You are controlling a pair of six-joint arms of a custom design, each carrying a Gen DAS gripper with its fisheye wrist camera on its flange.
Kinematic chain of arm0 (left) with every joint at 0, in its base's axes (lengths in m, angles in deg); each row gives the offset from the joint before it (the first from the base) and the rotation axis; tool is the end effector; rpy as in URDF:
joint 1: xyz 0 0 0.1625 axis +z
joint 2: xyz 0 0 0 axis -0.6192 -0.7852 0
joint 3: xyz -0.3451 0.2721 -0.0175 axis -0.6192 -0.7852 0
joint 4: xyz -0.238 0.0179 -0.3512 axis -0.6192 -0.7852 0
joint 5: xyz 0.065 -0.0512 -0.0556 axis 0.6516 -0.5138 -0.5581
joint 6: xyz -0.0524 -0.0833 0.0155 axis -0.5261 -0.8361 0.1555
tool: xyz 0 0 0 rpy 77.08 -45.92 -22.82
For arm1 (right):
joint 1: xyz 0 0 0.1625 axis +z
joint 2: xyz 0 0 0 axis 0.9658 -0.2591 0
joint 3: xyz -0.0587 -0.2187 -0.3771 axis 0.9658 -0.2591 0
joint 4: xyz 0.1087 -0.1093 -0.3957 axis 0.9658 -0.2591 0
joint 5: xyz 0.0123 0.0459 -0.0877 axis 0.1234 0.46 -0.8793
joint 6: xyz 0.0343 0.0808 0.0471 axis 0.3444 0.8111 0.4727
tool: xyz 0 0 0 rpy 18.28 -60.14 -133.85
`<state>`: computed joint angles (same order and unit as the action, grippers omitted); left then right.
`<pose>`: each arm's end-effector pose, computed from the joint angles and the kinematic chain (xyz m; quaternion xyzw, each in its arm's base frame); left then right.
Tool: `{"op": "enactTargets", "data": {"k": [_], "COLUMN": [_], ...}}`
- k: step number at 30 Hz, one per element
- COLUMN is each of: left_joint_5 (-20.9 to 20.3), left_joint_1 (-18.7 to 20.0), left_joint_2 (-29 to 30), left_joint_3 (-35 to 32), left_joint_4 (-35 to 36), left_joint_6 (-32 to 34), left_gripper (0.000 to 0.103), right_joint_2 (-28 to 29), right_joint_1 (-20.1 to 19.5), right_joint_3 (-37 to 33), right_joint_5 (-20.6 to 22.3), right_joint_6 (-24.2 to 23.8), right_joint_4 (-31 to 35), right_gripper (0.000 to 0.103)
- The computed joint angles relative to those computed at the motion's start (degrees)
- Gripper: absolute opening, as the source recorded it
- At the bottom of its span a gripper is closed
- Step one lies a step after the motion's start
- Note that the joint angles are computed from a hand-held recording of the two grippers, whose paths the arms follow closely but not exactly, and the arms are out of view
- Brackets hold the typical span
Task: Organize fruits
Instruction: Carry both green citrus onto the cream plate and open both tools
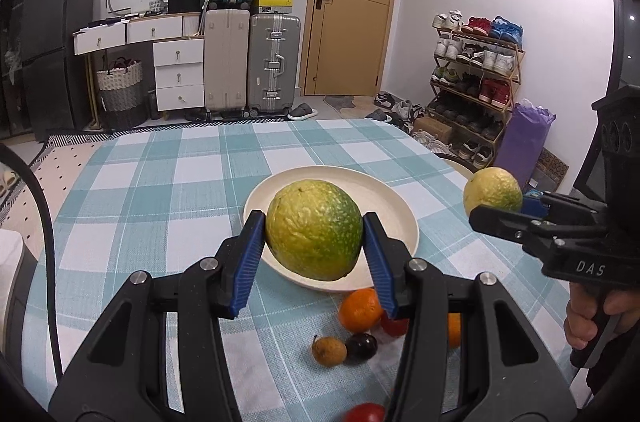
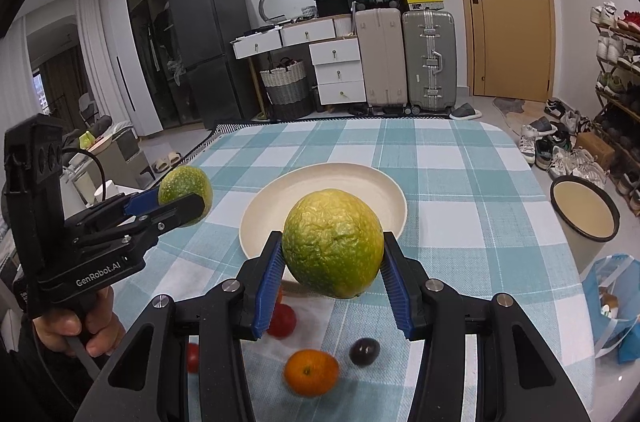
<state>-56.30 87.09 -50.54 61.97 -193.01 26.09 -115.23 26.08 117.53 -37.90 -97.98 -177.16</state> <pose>-0.2337 -0.5286 0.0904 0.4019 0.8446 -0.3316 0.1227 0.1636 -0.4087 0.1654 0.1210 -0.8501 0.4313 0.2768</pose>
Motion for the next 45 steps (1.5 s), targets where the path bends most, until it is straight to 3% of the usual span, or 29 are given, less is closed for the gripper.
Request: {"op": "enactTargets", "data": {"k": [9, 26, 45], "left_joint_5": [-1.94, -0.15, 1.83], "left_joint_1": [2.25, 4.58, 5.06], "left_joint_2": [3.17, 8.91, 10.41], "left_joint_3": [-4.89, -10.83, -12.52], "left_joint_4": [2.07, 8.07, 11.31], "left_joint_6": [0.83, 2.49, 3.24], "left_gripper": [0.046, 0.046, 0.046], "right_joint_2": [1.93, 3.23, 5.99], "right_joint_1": [-2.37, -7.67, -7.89], "right_joint_3": [-3.71, -8.44, -12.38], "right_joint_5": [0.96, 2.78, 0.57], "right_joint_6": [1.26, 1.82, 0.77], "right_joint_4": [2.19, 12.37, 15.94], "right_gripper": [0.048, 0.048, 0.048]}}
